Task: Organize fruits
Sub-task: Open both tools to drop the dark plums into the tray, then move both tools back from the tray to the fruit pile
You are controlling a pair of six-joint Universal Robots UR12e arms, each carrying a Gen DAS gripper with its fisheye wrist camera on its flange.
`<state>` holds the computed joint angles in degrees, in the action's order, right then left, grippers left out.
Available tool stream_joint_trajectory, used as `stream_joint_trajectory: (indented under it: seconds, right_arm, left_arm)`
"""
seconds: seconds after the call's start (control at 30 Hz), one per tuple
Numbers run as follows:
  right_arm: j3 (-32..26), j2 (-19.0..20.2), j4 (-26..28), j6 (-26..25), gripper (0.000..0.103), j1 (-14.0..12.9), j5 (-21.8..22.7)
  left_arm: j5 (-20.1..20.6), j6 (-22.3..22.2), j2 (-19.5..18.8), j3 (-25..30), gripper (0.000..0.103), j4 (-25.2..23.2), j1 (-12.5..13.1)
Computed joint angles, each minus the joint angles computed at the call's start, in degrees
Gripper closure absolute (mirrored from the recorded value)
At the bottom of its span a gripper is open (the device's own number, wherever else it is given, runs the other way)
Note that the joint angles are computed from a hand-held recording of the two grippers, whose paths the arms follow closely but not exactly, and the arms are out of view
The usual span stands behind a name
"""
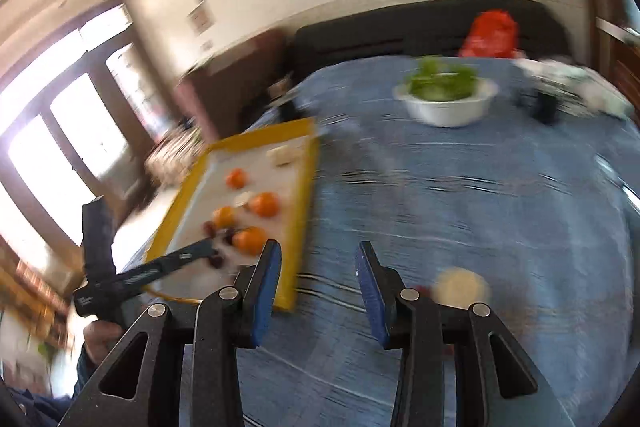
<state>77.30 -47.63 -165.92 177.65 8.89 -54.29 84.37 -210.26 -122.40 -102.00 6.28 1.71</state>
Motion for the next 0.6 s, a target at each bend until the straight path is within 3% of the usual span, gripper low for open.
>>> stream_joint_trajectory:
  seconds: [0.1,0.27,0.43,0.6]
  right_arm:
    - [1.8,-0.3,-1.0,3.8,0.061,-1.7,-1.0]
    - [1.9,0.4,1.6,5.5,0.061,-2.7,-4.1]
    - [0.5,1.7,4.2,3.3,0.061,-2.2,-6.0]
    - [-0.2,2.3,5.0,0.2,0.061,-1.7,-6.7]
  left_arm:
    - [0.8,0.4,0.1,-0.3,0.061,1.6,-0.2]
    - [4.1,3.2,0.6,-0.7,0.060,4.5,-1.6]
    - [1.0,5.3,1.2,0.1,0.060,2.9,-2.4]
    - [-2.0,10.6,1.1,2.3,0.060,-0.4,-4.2]
